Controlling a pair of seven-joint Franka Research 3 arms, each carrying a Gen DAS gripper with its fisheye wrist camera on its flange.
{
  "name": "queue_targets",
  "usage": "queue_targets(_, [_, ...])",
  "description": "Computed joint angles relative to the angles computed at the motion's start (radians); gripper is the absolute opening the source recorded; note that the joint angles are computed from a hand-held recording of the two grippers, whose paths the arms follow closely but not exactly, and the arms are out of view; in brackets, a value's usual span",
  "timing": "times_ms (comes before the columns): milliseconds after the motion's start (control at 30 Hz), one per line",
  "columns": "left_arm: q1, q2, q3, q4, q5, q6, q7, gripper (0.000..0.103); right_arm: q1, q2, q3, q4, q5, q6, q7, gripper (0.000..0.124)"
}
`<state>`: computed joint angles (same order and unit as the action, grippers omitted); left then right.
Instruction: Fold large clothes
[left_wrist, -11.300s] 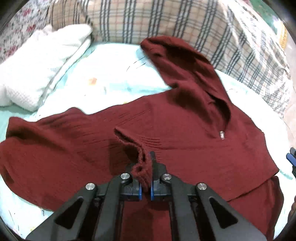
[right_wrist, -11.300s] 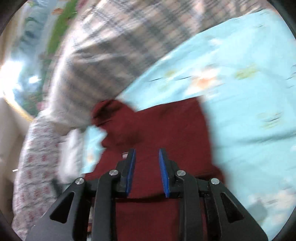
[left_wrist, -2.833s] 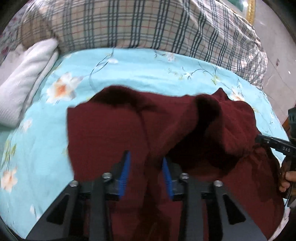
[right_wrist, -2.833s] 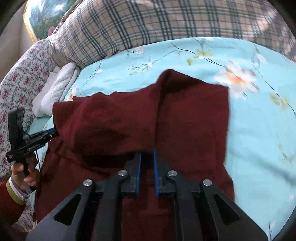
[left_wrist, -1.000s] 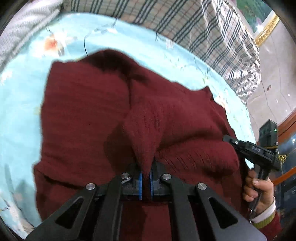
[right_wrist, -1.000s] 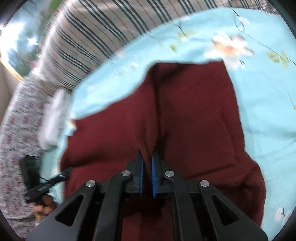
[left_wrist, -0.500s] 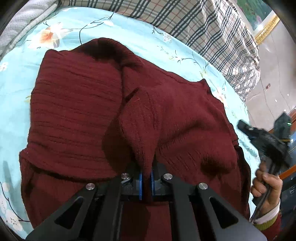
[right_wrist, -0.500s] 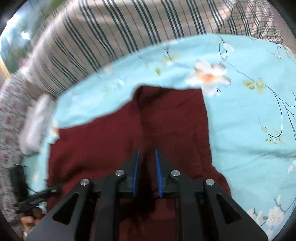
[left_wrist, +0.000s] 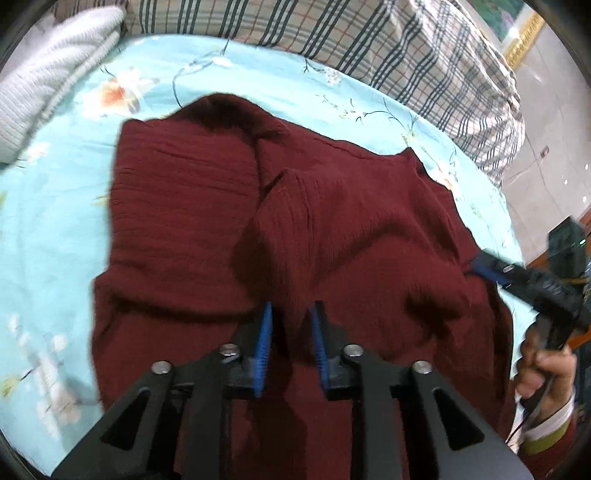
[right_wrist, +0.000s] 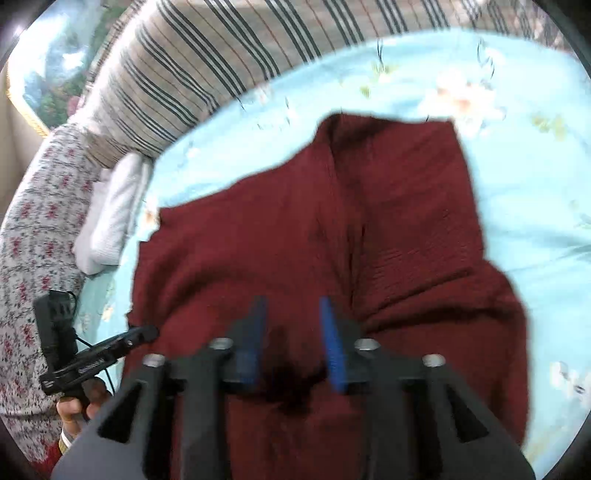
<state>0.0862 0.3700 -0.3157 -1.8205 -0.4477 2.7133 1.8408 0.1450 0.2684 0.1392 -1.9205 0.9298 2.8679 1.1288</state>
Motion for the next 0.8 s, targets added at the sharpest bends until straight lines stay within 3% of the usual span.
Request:
queue_targets(67, [0.002,-0.059,0.006,-0.071,0.006,0.022,0.008,0.046,-0.012,-0.074,0.006,-0.078,0.049,0.02,-0.05,0.048])
queue_targets(133, [0.009,-0.124,0.013,-0.152,-0.017,0.047,0.027,0.055,-0.002,-0.126,-0.016,-0.143,0.048,0.03,-0.037,0.048])
queue_targets(400, [-0.009,-0.303,0.105,-0.377,-0.183,0.041,0.112,0.072,0.027,-0.327,-0.112,-0.433,0.036,0.055,0.023,0.048])
queue_targets(567, [-0.05,-0.371,0.166,-0.476,-0.288,-0.026,0.195,0.073,0.05,-0.372,-0.163,-0.497,0.244,-0.089,-0.173,0.048])
queue_targets(700, [-0.094,-0.454,0.216,-0.562,-0.505,-0.096,0.391,0.077,0.051,-0.424,-0.191,-0.551,0.443,-0.226,-0.379,0.048])
queue_targets(800, [-0.123,-0.498,0.244,-0.614,-0.613,-0.14,0.494,0.078,0.035,-0.444,-0.2,-0.578,0.495,-0.304,-0.449,0.048])
